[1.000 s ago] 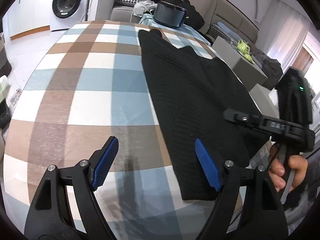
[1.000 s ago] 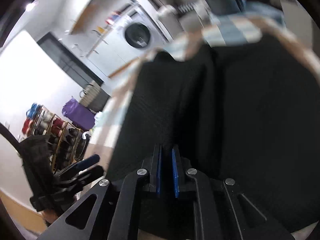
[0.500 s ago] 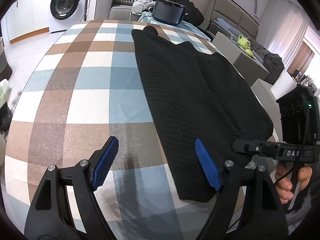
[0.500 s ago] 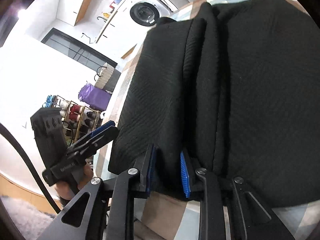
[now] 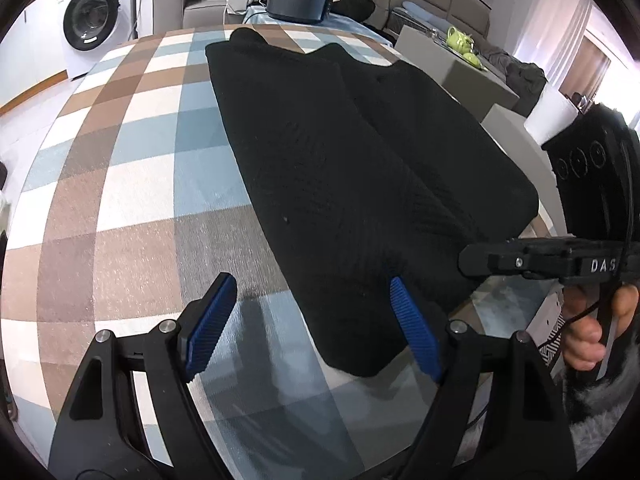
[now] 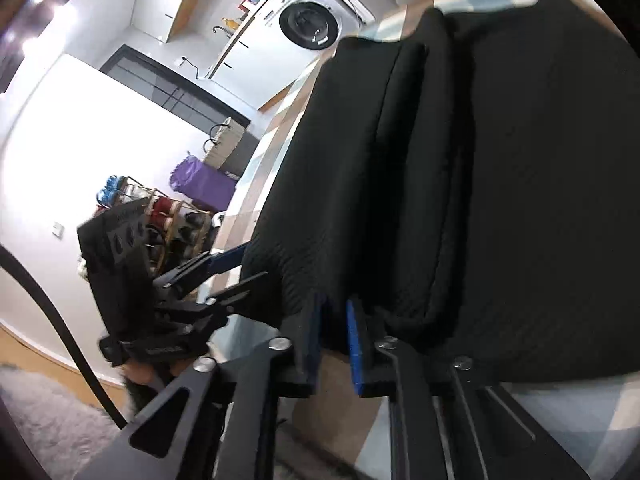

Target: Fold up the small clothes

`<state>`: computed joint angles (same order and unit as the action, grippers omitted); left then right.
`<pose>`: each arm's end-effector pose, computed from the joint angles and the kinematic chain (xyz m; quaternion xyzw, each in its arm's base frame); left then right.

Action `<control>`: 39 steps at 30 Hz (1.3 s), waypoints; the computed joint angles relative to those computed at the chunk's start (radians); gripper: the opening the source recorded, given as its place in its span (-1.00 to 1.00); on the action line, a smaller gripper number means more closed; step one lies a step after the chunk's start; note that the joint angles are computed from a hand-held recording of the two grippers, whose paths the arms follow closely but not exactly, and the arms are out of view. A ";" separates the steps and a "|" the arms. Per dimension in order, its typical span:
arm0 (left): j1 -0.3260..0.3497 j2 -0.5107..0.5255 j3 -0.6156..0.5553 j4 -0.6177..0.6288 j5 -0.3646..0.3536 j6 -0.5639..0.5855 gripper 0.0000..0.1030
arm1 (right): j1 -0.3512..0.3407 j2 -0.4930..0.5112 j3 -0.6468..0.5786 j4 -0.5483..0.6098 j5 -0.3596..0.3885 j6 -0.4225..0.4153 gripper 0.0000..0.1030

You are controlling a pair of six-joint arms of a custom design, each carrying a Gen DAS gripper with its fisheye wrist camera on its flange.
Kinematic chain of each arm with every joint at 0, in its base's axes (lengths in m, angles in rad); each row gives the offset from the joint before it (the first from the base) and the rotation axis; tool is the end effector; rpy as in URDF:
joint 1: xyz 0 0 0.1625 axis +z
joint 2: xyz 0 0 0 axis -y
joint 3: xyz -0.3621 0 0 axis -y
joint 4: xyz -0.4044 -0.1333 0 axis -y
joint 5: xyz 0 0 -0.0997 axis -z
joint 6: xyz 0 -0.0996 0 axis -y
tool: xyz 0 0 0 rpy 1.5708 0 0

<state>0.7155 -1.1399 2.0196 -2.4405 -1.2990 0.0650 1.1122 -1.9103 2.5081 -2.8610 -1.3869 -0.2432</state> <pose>-0.2782 -0.4539 0.0830 0.4406 0.8874 -0.0476 0.1269 -0.0204 -0.3835 0.2646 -0.0697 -0.9346 0.3470 0.0350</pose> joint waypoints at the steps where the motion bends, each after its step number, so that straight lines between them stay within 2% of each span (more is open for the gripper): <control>1: 0.001 0.001 0.001 -0.001 0.000 0.002 0.50 | -0.002 0.006 -0.003 -0.005 0.004 0.004 -0.67; 6: 0.002 -0.003 -0.003 -0.006 0.002 0.010 0.50 | 0.012 0.075 -0.024 -0.071 -0.005 0.049 -0.68; 7: 0.002 -0.008 0.000 -0.018 0.001 0.008 0.50 | 0.013 0.085 -0.027 -0.086 -0.004 0.056 -0.79; 9: 0.007 -0.018 -0.004 -0.028 -0.011 -0.004 0.50 | 0.029 0.076 -0.009 -0.137 0.004 0.038 -0.84; 11: 0.018 -0.025 -0.009 -0.049 -0.027 -0.019 0.50 | 0.021 0.023 0.039 -0.208 0.080 -0.023 -0.86; 12: 0.023 -0.024 -0.013 -0.057 -0.030 -0.023 0.50 | 0.018 -0.006 0.052 -0.204 0.089 -0.036 -0.87; 14: 0.031 -0.007 -0.025 -0.056 -0.020 -0.026 0.50 | 0.030 -0.035 0.057 -0.188 0.032 -0.044 -0.87; 17: 0.039 0.020 -0.044 -0.019 -0.017 -0.038 0.50 | 0.039 0.012 0.027 -0.152 -0.059 -0.014 -0.87; 19: 0.033 0.023 -0.037 -0.017 0.003 -0.028 0.50 | 0.045 0.009 0.022 -0.112 -0.092 -0.009 -0.87; 21: 0.031 0.023 -0.032 -0.016 0.016 -0.018 0.51 | 0.023 -0.022 0.031 -0.081 -0.073 -0.016 -0.84; 24: 0.043 0.026 -0.039 -0.007 0.003 -0.023 0.51 | 0.006 -0.030 0.014 -0.085 -0.035 0.025 -0.63; 27: 0.044 0.026 -0.044 -0.005 -0.003 -0.024 0.51 | -0.011 -0.044 0.022 -0.158 -0.077 0.063 -0.56; 30: 0.040 0.026 -0.043 -0.016 -0.005 -0.018 0.51 | -0.025 -0.009 -0.007 -0.169 -0.119 0.123 -0.56; 32: 0.038 0.028 -0.045 -0.021 -0.003 -0.021 0.51 | -0.046 0.021 -0.031 -0.174 -0.097 0.133 -0.56; 37: 0.035 0.034 -0.056 -0.033 -0.002 -0.035 0.51 | 0.009 0.104 -0.092 -0.199 -0.157 0.127 -0.58; 38: 0.036 0.035 -0.059 -0.038 -0.005 -0.037 0.51 | 0.019 0.128 -0.111 -0.196 -0.171 0.125 -0.64; 39: 0.036 0.035 -0.061 -0.040 -0.006 -0.041 0.51 | 0.025 0.136 -0.115 -0.196 -0.179 0.118 -0.82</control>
